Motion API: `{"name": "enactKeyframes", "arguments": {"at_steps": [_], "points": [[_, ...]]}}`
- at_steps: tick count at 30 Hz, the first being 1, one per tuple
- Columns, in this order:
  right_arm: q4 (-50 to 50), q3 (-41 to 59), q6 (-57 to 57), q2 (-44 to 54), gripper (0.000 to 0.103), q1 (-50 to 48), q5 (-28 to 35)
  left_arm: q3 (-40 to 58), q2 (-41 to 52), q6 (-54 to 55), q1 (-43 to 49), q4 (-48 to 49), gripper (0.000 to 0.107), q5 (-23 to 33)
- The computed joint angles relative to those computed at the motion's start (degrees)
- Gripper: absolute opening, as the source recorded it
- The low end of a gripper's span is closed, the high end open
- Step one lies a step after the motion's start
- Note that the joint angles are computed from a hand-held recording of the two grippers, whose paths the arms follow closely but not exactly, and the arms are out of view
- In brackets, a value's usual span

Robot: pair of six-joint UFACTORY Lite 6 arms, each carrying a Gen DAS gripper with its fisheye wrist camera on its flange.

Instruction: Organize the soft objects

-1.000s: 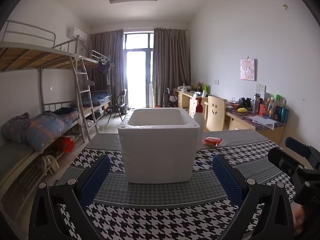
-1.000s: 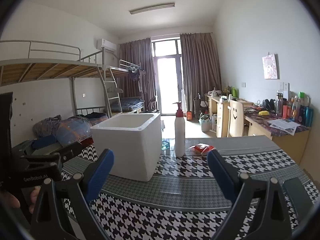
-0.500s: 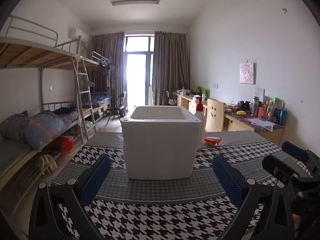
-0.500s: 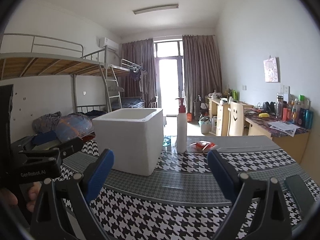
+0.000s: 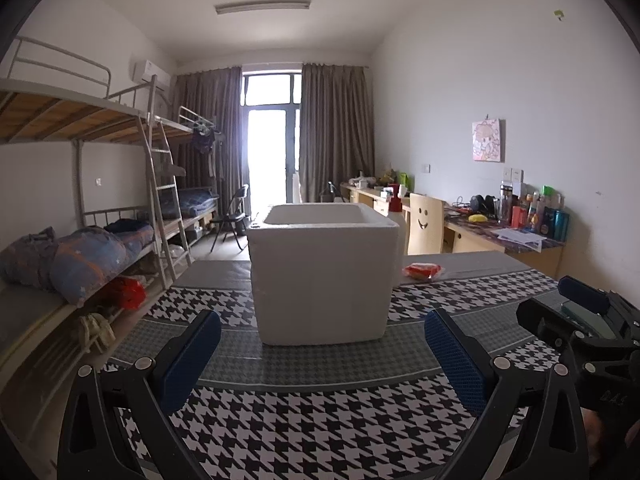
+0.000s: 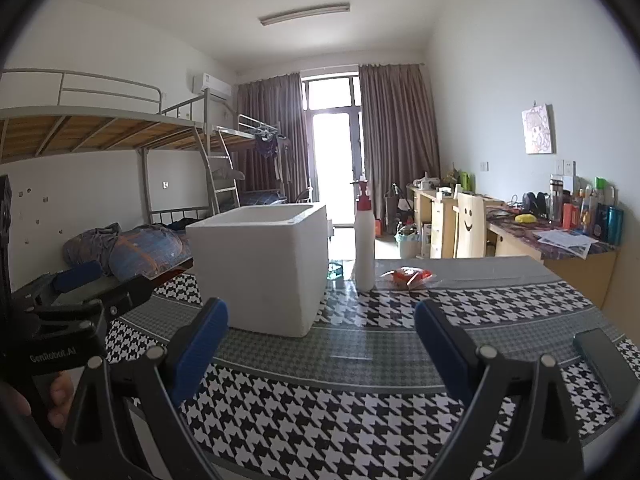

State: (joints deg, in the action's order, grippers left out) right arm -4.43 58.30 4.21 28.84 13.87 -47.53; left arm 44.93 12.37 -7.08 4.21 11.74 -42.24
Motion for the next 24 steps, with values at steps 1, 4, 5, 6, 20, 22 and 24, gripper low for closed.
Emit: {"name": "enactKeyframes", "arguments": {"at_steps": [1,4,5,6,20,22,24], "points": [[0.3,-0.3,-0.2,-0.1,0.096,0.2,-0.1,-0.1,-0.1,-0.4,0.2,0.6,0.102,0.0],[0.9,-0.7,-0.3,-0.2,0.097,0.6,-0.2,-0.3,-0.3,-1.7,0.8,2.3,0.102,0.0],[1.2,-0.7,-0.6,-0.1,0.097,0.7,-0.3,-0.5,-0.4,-1.7,0.8,2.1,0.102,-0.1],[1.3,-1.0,-0.7,-0.2,0.097,0.8,-0.6,-0.7,-0.6,-1.6,0.8,1.8,0.102,-0.3],[3.4,-4.3,-1.9,-3.1,0.097,1.3,-1.2,-3.1,-2.3,-1.2,0.8,2.7,0.102,-0.8],[3.6,-4.2,-2.2,-3.2,0.097,1.4,-1.2,-3.4,-2.5,-1.2,1.0,3.0,0.102,-0.7],[3.5,-4.3,-1.8,-3.1,0.097,1.4,-1.2,-3.3,-2.6,-1.1,1.1,3.0,0.102,-0.2]]}}
